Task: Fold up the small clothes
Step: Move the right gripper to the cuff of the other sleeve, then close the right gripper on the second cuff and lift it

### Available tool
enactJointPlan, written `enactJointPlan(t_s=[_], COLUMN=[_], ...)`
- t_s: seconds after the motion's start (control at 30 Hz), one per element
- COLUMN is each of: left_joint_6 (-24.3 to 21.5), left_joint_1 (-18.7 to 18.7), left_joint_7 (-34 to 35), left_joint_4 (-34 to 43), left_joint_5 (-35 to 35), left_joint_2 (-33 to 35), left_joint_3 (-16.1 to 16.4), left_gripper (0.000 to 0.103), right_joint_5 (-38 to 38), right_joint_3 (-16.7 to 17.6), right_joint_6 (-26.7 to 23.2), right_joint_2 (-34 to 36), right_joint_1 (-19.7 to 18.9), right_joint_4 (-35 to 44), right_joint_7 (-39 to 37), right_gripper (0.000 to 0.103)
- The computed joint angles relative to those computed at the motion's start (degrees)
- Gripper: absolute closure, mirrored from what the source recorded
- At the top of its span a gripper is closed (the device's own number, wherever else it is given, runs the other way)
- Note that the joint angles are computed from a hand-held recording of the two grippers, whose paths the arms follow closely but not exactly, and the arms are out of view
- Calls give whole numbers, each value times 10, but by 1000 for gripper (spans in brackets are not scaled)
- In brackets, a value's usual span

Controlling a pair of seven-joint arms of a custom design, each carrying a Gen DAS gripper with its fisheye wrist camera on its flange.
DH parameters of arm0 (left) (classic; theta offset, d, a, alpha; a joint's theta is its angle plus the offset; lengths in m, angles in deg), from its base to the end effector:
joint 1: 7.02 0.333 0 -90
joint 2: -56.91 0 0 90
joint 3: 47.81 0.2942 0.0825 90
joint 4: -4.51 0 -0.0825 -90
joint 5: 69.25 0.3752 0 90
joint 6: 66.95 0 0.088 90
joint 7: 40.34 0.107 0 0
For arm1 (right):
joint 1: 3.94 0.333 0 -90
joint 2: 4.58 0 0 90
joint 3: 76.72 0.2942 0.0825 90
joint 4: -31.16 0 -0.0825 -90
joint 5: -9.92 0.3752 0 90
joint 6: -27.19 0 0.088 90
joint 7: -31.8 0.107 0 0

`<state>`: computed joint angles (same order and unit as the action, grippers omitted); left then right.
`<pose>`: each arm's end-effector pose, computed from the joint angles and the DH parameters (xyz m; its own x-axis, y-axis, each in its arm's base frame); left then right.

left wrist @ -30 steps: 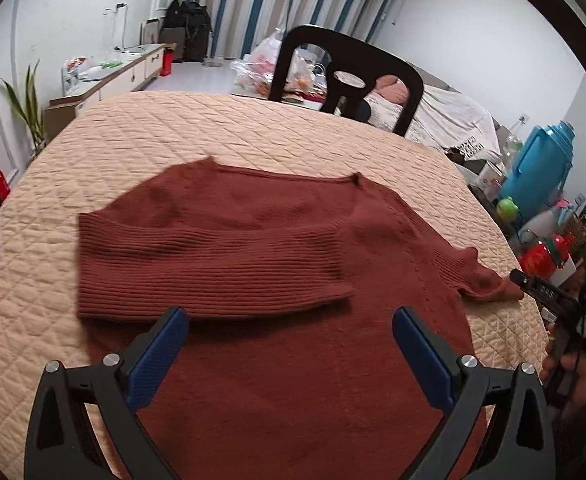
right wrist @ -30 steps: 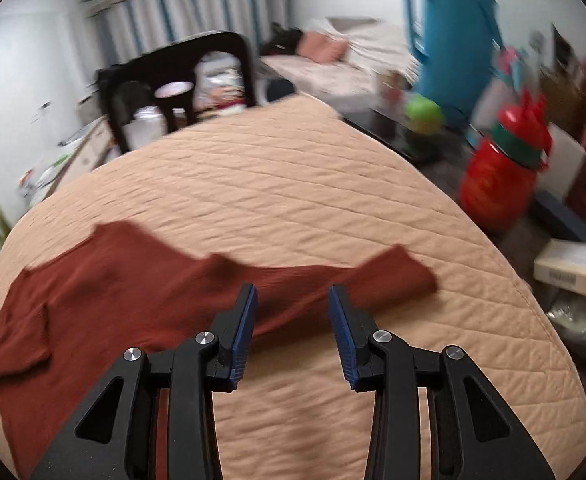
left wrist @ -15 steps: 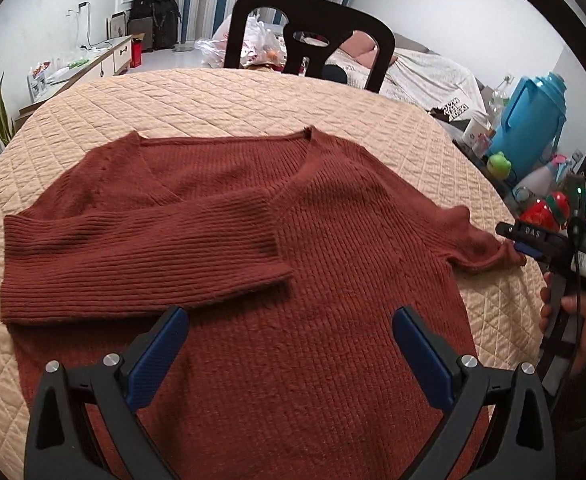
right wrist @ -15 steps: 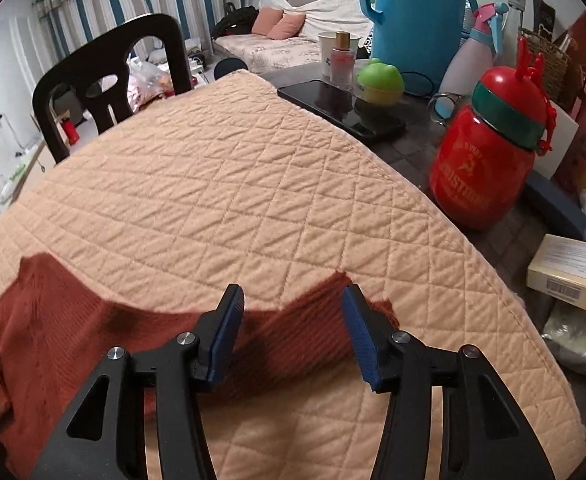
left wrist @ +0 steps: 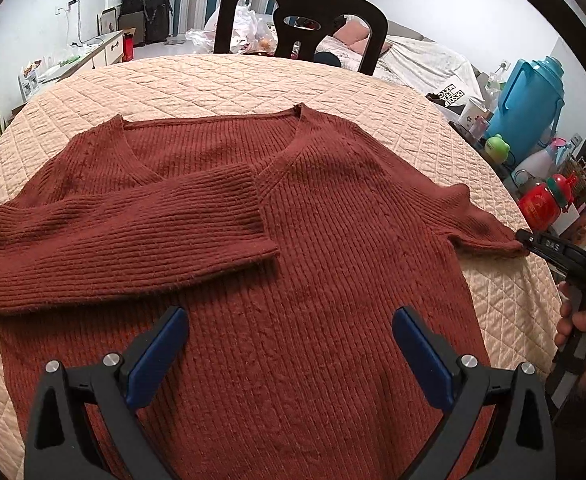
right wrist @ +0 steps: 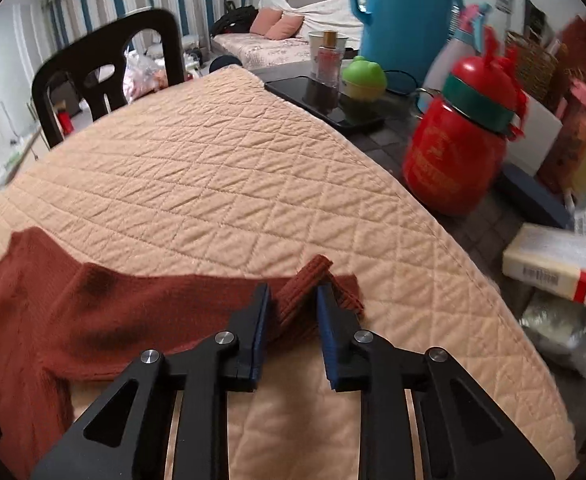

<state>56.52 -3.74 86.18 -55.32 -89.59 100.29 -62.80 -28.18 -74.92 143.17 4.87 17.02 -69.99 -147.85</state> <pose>0.7583 -0.0995 0.4315 -0.5998 -0.7663 0.2302 -0.7375 0.4177 -0.5308 0.5783 0.2030 0.4680 -0.7866 -0.6174 -0.0114 -0.5007 0.6484 -0.5735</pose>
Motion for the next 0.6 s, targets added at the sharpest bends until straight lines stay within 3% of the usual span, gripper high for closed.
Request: enactJointPlan(t_s=[0.23, 0.3, 0.37, 0.43, 0.5, 0.6], left_joint_6=[-4, -8, -12, -12, -13, -4], left_joint_1=[8, 9, 10, 10, 11, 12], left_joint_7=[14, 15, 17, 18, 21, 32], left_joint_4=[-15, -13, -10, -11, -13, -26], left_joint_5=[-10, -13, -16, -17, -18, -21], left_joint_2=[-9, -9, -7, -8, -9, -17], left_joint_3=[-5, -5, -5, -5, -5, -6], left_gripper=[0, 0, 0, 0, 0, 0], right_joint_5=[8, -3, -13, -21, -21, -34], right_joint_3=[16, 19, 28, 33, 33, 36], right_joint_6=[72, 126, 119, 123, 156, 185], right_joint_2=[-77, -110, -127, -140, -148, -150], right_joint_1=[-9, -19, -28, -37, -48, -63], right_joint_4=[-106, -156, -176, -192, -211, -222], right_joint_7=[68, 119, 163, 184, 194, 210], right_gripper=[79, 79, 79, 71, 54, 52])
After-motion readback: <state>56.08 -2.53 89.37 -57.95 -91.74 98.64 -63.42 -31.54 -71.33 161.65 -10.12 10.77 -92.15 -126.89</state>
